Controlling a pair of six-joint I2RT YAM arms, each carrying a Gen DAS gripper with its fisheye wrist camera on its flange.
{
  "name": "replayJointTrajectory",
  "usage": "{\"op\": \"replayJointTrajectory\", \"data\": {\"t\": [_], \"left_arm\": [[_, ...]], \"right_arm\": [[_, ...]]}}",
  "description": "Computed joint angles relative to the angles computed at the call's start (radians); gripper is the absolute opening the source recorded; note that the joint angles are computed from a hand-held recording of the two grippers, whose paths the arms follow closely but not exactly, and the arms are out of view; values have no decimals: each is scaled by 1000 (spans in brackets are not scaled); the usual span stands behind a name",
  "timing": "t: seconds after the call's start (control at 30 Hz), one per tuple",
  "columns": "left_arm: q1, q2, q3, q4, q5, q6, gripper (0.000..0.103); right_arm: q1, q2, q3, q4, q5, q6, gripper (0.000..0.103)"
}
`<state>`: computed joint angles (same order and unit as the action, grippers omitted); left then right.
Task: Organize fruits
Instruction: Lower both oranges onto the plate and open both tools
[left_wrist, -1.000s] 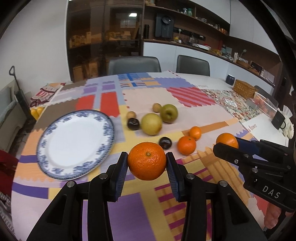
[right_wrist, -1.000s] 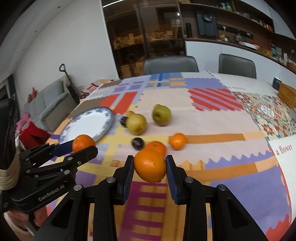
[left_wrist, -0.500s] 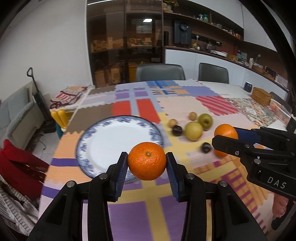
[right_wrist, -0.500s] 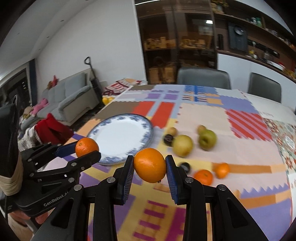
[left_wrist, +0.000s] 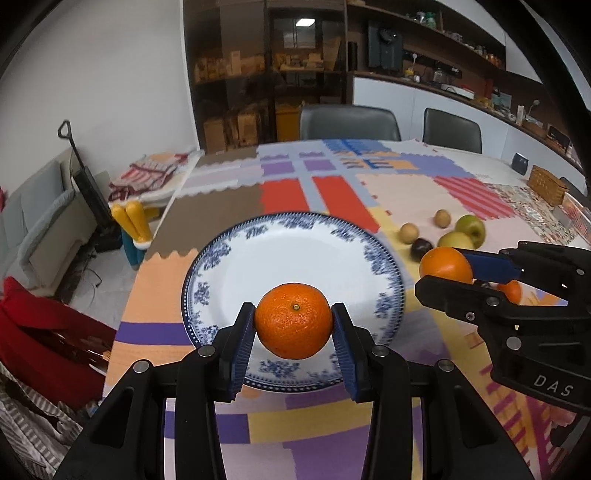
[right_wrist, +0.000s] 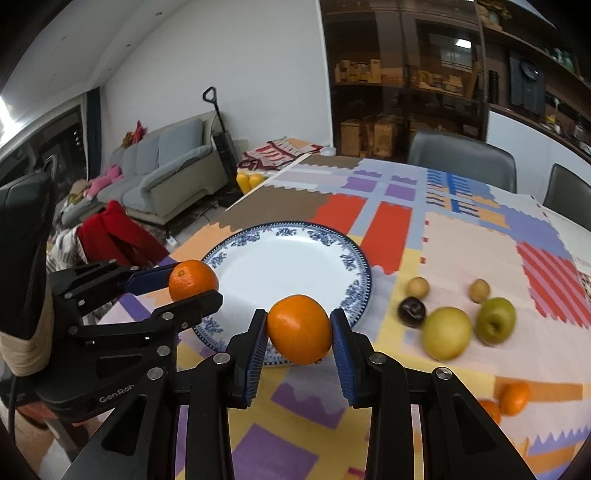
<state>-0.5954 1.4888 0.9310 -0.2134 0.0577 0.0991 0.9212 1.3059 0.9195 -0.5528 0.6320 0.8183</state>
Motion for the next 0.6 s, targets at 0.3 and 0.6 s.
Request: {"op": "replayJointTrajectory", "data": {"t": [0.3, 0.6], "left_arm": [[40, 123, 54, 9, 24, 18, 41], [59, 199, 96, 13, 25, 27, 41]], "right_arm": [[-114, 99, -12, 127, -119, -105, 35], [-190, 180, -14, 212, -200, -144, 35]]}}
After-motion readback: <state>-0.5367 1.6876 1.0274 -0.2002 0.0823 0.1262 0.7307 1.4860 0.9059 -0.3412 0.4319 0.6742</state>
